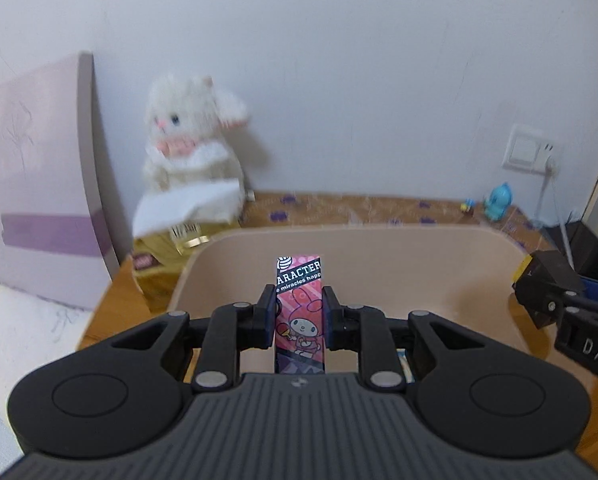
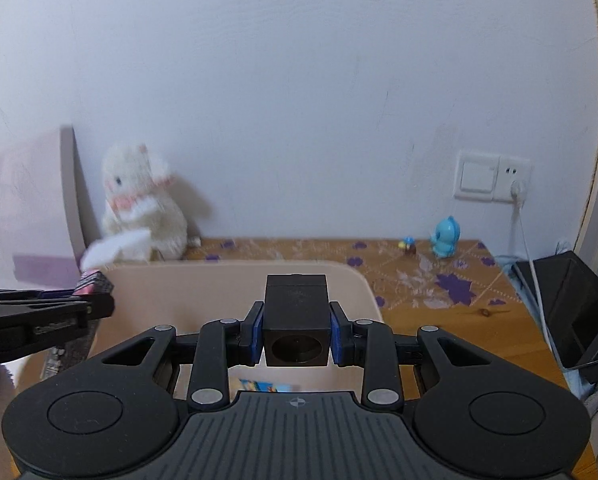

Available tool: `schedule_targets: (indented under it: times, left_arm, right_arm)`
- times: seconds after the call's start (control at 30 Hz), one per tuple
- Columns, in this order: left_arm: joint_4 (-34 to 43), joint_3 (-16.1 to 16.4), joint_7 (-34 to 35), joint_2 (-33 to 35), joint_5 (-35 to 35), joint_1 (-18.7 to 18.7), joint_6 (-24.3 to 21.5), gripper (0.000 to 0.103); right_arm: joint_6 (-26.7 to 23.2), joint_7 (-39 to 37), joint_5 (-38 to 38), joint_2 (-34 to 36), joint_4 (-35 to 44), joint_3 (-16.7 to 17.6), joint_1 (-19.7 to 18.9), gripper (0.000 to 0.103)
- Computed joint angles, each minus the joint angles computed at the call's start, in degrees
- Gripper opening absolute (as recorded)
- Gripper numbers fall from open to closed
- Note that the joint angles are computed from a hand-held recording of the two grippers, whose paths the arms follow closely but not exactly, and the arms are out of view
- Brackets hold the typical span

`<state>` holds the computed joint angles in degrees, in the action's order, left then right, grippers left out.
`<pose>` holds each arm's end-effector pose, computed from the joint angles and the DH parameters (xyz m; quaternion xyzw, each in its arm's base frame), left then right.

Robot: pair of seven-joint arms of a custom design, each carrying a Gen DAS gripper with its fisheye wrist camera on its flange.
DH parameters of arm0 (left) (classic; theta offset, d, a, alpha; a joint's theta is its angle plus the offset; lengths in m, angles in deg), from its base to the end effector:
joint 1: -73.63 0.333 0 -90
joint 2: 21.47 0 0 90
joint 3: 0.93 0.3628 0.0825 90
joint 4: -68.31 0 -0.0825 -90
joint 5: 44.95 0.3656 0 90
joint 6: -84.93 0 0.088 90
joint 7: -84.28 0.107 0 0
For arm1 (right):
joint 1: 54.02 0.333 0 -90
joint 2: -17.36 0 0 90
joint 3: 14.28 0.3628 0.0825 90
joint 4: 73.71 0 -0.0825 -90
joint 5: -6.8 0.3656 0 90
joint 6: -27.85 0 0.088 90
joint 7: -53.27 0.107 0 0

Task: Organize objects
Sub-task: 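Carry both boxes over the bin and open both tools to release them, then grasp the white box with left tool while right tool grasps the Hello Kitty box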

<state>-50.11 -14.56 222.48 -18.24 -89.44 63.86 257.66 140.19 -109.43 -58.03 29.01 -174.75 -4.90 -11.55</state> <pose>0.5581 -0.1818 0.5524 -0.4499 0.7714 -0.3919 0.2214 0.4391 0.4489 0.5335 -0.4472 0.7538 -0.3958 0.2742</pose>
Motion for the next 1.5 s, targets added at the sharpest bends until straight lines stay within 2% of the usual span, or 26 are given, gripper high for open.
schedule_targets:
  times: [0.13, 0.2, 0.27, 0.3, 0.33, 0.37, 0.4, 0.43, 0.47, 0.5, 0.57, 0.63, 0.8, 0.93, 1.03, 1.33, 1.5]
  left_arm:
    - [0.2, 1.5, -10.0, 2.5, 11.5, -1.3, -1.3, 0.024]
    - [-0.7, 2.2, -13.7, 2.9, 17.3, -1.8, -0.5, 0.024]
    - [-1.2, 1.5, -13.6, 2.8, 18.5, -1.1, -0.1, 0.025]
    - [-1.3, 1.3, -13.8, 2.6, 18.9, -0.9, -0.3, 0.025]
    - [-1.3, 1.4, -14.5, 2.4, 19.6, -0.8, -0.6, 0.026]
    - [-1.0, 1.3, -14.8, 2.2, 19.7, -0.5, -1.5, 0.027]
    - [-1.0, 0.8, -13.6, 1.8, 18.3, 0.1, -2.3, 0.041]
    - [-1.1, 0.4, -12.2, 1.3, 16.7, 0.5, -2.4, 0.064]
    - [-1.6, -0.3, -9.6, 0.7, 13.6, 0.9, -1.5, 0.073]
    - [-2.1, -1.1, -5.9, -0.1, 9.1, 1.3, -0.1, 0.083]
    - [-2.8, -1.3, 0.2, -1.9, 2.2, 1.2, 0.9, 0.086]
    - [-3.3, -0.1, 2.6, -3.7, -0.4, 0.5, -0.2, 0.088]
    - [-5.9, 3.4, 10.0, -8.7, -7.9, -2.2, -1.0, 0.099]
    - [-9.2, 6.2, 12.7, -12.6, -10.5, -3.5, -2.8, 0.099]
    - [-12.2, 7.9, 13.8, -15.4, -10.5, -3.9, -4.7, 0.099]
    - [-19.8, 11.2, 17.1, -19.6, -12.3, -4.9, -5.0, 0.099]
    - [-22.9, 11.7, 18.9, -18.9, -11.7, -4.4, -4.6, 0.099]
  right_arm:
    - [2.8, -2.9, 4.0, 1.5, 0.4, -0.6, -1.7, 0.029]
    - [3.8, -4.3, 5.7, 2.2, 0.5, -0.9, -2.1, 0.029]
    - [3.8, -4.3, 6.6, 2.6, 0.6, -1.2, -2.0, 0.029]
    - [3.8, -4.5, 7.1, 2.8, 0.8, -1.2, -1.9, 0.032]
    - [3.8, -4.7, 7.6, 2.9, 1.1, -1.3, -1.9, 0.041]
    - [3.4, -4.9, 7.6, 3.0, 1.3, -1.4, -1.6, 0.042]
    - [3.4, -5.0, 7.8, 2.9, 1.4, -1.4, -1.4, 0.048]
    - [3.2, -4.8, 7.5, 2.7, 1.4, -1.4, -1.2, 0.057]
    - [2.5, -4.4, 7.1, 2.4, 1.5, -1.4, -0.7, 0.063]
    - [1.8, -4.1, 6.6, 2.1, 1.6, -1.4, -0.4, 0.074]
    - [0.7, -3.7, 5.9, 1.2, 1.5, -1.0, 0.1, 0.086]
    - [0.0, -3.4, 5.5, 0.1, 1.0, -0.5, 0.5, 0.103]
    - [-2.4, -2.7, 5.1, -2.4, -0.2, 1.6, 1.7, 0.103]
    - [-4.9, -1.7, 5.1, -3.2, -0.8, 3.3, 3.0, 0.103]
    - [-5.0, -1.3, 5.8, -3.7, -1.7, 4.2, 3.7, 0.103]
    - [-1.6, -1.2, 9.9, -3.5, -5.8, 5.4, 4.8, 0.103]
    - [3.1, 0.8, 12.2, -3.6, -9.4, 5.3, 4.2, 0.103]
